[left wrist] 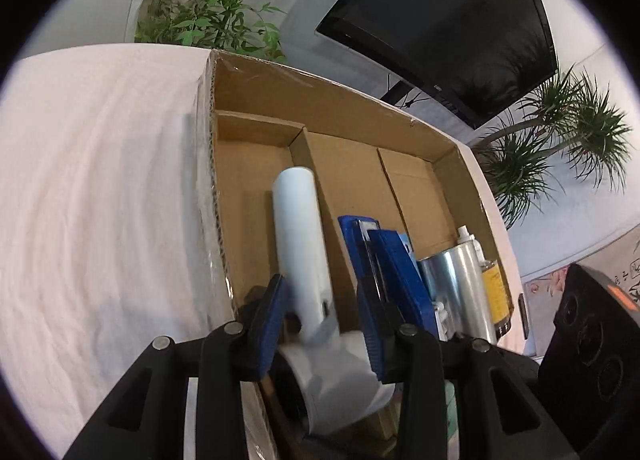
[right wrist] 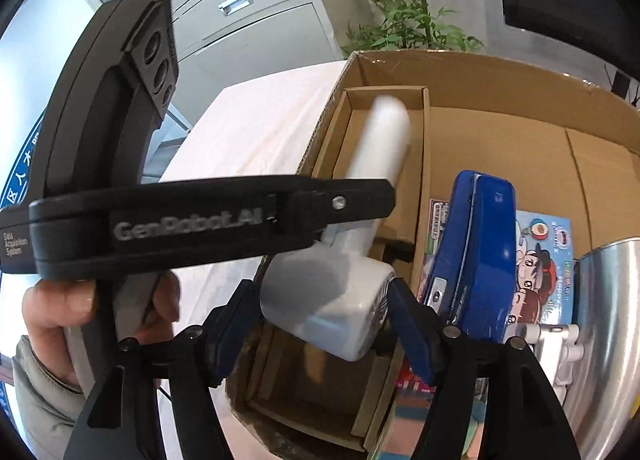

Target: Organize rigid objects

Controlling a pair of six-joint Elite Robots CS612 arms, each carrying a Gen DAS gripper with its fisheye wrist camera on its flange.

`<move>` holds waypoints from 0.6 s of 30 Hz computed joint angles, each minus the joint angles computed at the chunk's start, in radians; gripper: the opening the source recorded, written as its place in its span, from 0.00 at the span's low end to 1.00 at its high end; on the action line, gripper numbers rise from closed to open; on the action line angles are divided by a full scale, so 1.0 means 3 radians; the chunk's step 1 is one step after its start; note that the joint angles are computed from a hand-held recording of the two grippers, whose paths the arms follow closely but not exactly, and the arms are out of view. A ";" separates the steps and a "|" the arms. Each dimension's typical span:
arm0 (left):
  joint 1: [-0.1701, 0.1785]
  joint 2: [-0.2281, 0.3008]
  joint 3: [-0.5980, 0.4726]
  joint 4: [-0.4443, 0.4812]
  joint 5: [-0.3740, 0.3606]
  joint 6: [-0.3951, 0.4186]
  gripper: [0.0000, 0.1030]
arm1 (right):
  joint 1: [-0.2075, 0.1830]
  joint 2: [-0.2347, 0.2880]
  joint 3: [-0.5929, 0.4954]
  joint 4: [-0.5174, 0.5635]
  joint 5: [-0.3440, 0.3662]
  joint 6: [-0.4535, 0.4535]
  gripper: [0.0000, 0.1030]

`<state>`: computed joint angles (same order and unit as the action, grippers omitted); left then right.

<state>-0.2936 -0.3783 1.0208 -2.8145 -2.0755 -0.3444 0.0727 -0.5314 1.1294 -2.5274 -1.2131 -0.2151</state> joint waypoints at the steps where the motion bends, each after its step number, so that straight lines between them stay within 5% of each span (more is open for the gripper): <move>1: -0.0009 -0.0041 0.0077 -0.0066 0.0058 0.0005 0.33 | -0.0005 -0.0004 0.0012 -0.0003 0.0016 -0.0004 0.65; 5: -0.0049 -0.0255 0.0514 -0.0662 0.0398 -0.0039 0.33 | -0.0029 -0.0069 0.0145 -0.0130 0.0030 -0.0109 0.66; 7: -0.0118 -0.0447 0.0891 -0.1120 0.0818 -0.0045 0.37 | -0.0050 -0.0166 0.0363 -0.0471 0.0010 -0.0210 0.81; 8: -0.0180 -0.0567 0.1129 -0.1388 0.1143 -0.0017 0.47 | -0.0067 -0.0225 0.0499 -0.0676 0.0028 -0.0240 0.95; 9: -0.0249 -0.0680 0.1346 -0.1607 0.1471 0.0038 0.69 | -0.0099 -0.0330 0.0742 -0.1021 0.0048 -0.0301 1.00; 11: -0.0411 -0.0866 0.1756 -0.2083 0.2146 0.0055 0.91 | -0.0143 -0.0460 0.1088 -0.1557 -0.0041 -0.0461 0.99; 12: -0.0504 -0.0917 0.1909 -0.2298 0.2471 0.0013 0.94 | -0.0163 -0.0492 0.1204 -0.1780 -0.0120 -0.0516 0.99; 18: -0.0898 -0.1080 0.2338 -0.2438 0.3239 -0.0263 0.97 | -0.0398 -0.0717 0.1779 -0.2378 -0.0252 -0.0294 0.99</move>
<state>-0.5631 -0.7024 1.7222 -3.5459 -1.1037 -0.4234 -0.0468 -0.7466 1.6629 -3.2409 -1.2885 -0.3032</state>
